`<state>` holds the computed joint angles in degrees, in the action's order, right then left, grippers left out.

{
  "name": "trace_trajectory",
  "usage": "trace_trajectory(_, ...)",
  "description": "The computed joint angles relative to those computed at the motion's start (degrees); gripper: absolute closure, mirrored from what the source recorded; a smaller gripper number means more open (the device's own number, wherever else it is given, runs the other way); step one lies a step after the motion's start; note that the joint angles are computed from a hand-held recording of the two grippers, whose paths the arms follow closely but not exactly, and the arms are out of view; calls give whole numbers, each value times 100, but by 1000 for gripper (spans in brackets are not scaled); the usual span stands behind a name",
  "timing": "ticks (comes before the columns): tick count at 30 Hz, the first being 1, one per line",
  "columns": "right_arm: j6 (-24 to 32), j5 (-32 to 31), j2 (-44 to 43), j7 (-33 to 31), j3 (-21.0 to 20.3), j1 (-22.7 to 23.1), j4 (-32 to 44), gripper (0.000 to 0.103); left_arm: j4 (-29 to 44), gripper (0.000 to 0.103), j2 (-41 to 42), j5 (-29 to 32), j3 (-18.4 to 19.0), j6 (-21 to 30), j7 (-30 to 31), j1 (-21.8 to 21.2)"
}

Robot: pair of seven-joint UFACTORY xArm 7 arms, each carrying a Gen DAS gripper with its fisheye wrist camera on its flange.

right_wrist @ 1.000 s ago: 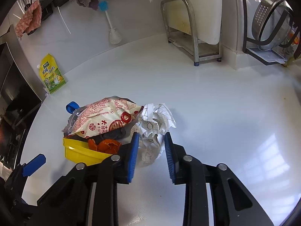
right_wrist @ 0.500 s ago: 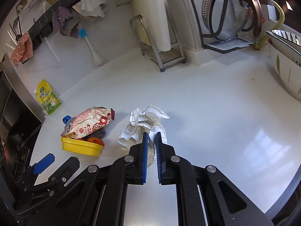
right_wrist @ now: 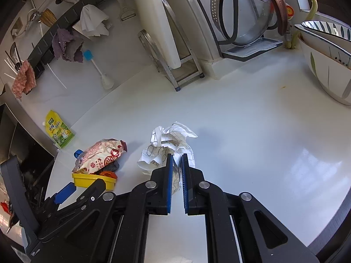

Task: Collect trash
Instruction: 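Grasp the crumpled white paper with the right tool while the left tool grasps the yellow lid, then carry the white paper and yellow lid over the trash bin with both tools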

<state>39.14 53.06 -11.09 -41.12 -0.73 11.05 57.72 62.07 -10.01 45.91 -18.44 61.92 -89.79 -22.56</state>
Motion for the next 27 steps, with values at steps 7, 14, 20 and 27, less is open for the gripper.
trace_trajectory(7, 32, 43, 2, -18, -3, -6, 8, 95, -50, 38, -53, 37, -30, -84, 132, -55)
trace_trajectory(14, 24, 5, -3, -40, 17, 4, -3, 95, -351, 39, -454, 34, -177, -34, 81, -20)
trace_trajectory(20, 11, -11, -26, -98, 28, 38, -25, 95, -578, 39, -894, -71, -338, -44, 181, 94)
trace_trajectory(27, -24, 43, -287, -174, 13, 117, -226, 95, -783, 39, -1425, -223, -661, 191, 395, 212)
